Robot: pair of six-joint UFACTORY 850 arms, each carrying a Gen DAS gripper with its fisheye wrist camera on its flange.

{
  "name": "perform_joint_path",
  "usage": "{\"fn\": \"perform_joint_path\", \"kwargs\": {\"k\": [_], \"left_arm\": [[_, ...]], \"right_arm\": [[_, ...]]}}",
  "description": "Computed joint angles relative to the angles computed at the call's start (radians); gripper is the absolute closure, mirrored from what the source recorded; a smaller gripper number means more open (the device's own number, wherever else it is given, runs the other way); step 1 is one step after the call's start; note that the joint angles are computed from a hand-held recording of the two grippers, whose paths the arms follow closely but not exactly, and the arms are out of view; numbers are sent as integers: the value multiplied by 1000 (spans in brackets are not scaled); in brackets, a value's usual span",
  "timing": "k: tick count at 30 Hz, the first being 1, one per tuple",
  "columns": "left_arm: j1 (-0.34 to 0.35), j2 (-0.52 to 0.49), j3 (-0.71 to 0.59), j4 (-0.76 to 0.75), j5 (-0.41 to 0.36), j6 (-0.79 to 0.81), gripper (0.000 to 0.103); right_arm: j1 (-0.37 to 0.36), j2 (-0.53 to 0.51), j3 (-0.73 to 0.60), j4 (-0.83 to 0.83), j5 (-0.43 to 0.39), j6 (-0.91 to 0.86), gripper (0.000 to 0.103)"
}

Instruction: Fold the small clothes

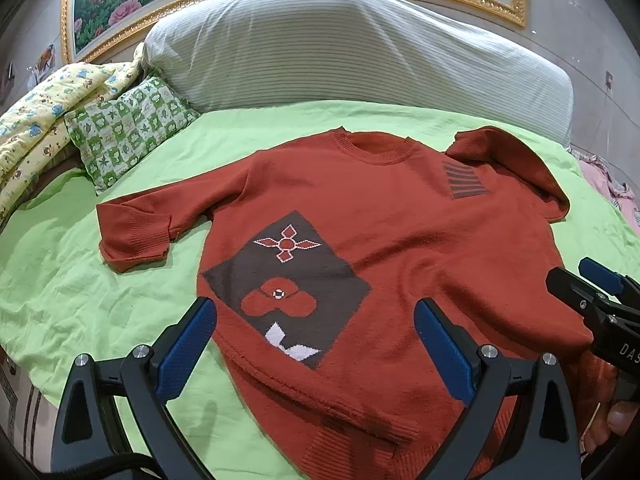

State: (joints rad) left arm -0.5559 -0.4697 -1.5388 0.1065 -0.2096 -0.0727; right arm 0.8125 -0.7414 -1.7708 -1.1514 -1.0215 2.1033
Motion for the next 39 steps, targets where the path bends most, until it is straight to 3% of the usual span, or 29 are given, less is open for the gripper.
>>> {"fn": "perform_joint_path", "kwargs": {"k": [39], "left_arm": [[4,-38,-38,-56,-41,60,4]], "right_arm": [[-17,-6,-7,51,42,-31,14]]}}
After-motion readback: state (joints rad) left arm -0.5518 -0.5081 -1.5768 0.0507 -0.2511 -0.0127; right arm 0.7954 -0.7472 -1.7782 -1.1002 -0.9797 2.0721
